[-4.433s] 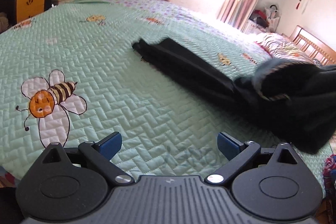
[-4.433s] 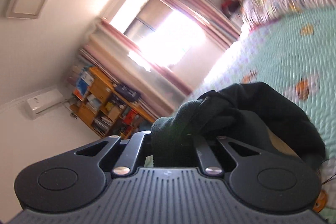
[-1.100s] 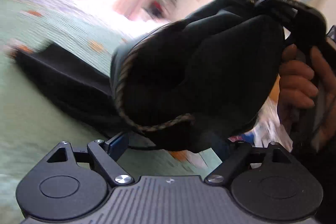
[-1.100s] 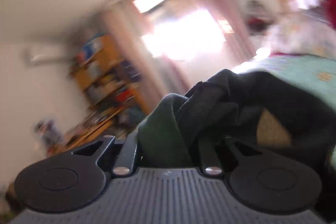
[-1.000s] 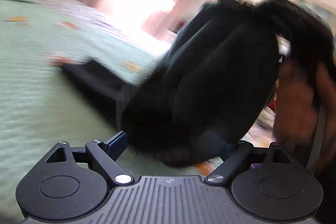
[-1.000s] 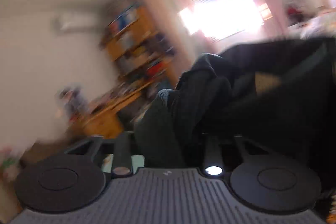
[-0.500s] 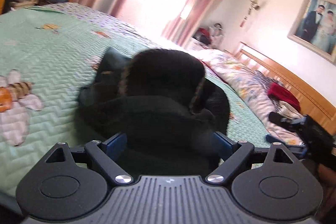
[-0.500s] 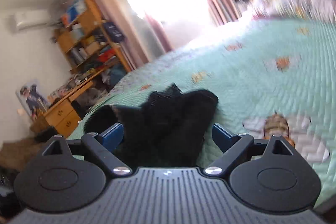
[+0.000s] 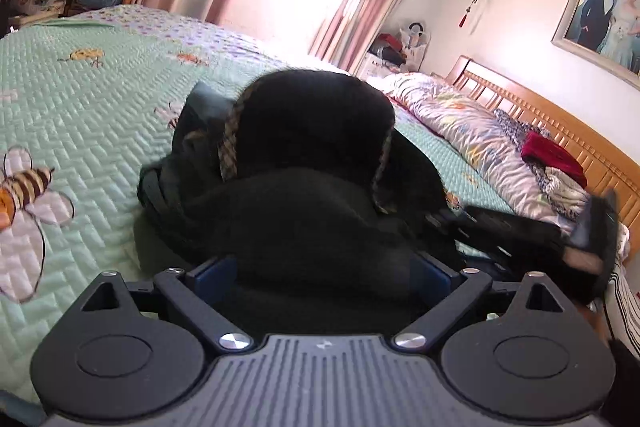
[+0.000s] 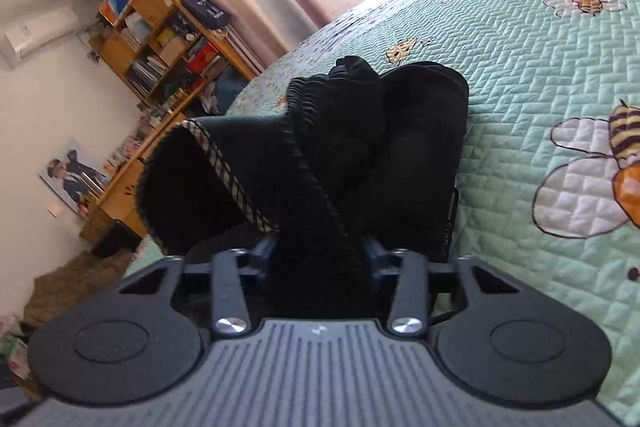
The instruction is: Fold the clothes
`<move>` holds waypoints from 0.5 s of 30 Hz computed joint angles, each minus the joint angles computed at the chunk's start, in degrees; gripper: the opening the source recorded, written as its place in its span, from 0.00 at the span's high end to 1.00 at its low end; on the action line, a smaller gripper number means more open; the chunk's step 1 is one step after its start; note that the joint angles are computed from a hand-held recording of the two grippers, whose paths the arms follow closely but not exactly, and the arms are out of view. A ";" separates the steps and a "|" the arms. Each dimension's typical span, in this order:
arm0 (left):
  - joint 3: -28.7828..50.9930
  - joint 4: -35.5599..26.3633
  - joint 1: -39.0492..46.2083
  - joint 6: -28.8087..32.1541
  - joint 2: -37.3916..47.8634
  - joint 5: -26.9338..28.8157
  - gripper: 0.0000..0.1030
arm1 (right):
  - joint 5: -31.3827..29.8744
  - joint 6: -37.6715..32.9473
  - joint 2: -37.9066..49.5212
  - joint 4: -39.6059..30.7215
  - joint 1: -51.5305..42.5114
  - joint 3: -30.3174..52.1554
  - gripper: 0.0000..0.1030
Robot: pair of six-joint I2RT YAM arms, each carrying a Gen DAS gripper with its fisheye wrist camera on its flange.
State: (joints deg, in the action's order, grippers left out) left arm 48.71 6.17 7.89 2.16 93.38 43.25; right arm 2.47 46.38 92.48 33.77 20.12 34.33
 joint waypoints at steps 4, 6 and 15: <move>3.96 2.37 -1.64 -2.54 3.07 -1.63 0.08 | 0.62 -2.68 -4.68 1.29 -1.29 -5.52 0.73; 6.17 3.57 -2.89 -3.32 4.44 -3.30 0.08 | 0.69 -3.14 -4.32 -0.29 -1.64 -4.22 0.66; 23.37 -5.23 -9.74 -3.64 17.22 -13.70 0.05 | 9.48 -7.47 0.88 -4.23 2.67 2.75 0.66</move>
